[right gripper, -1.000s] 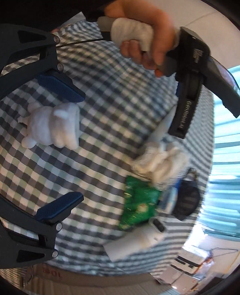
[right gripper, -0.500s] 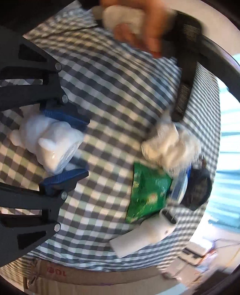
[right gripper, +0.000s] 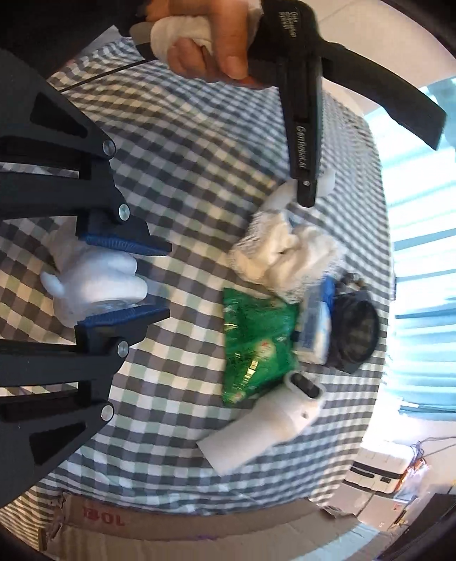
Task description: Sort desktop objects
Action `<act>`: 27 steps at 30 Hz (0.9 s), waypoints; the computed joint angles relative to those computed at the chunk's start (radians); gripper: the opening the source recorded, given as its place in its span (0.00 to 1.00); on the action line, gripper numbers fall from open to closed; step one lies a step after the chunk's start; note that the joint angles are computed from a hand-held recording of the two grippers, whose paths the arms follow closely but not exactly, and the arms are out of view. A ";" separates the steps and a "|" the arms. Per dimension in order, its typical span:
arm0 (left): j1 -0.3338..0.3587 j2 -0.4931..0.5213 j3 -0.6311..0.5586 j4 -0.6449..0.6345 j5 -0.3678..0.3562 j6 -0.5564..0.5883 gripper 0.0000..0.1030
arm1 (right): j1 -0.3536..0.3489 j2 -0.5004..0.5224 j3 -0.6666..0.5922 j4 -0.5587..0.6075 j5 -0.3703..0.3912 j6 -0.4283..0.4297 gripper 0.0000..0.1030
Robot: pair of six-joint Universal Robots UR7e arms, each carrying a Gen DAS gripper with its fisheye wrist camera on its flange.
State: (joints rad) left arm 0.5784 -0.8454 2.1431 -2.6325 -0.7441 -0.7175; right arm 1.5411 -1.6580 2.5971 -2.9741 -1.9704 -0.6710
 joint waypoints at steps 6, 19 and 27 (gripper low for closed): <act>-0.045 -0.010 -0.008 -0.061 0.063 0.058 0.16 | -0.012 -0.065 0.027 0.021 0.020 -0.007 0.13; -0.109 -0.120 0.101 -0.098 0.115 0.022 0.06 | -0.017 -0.091 0.003 0.024 0.120 0.023 0.00; -0.086 -0.119 0.094 -0.056 0.070 -0.001 0.07 | 0.025 0.016 -0.024 0.037 -0.017 0.055 0.84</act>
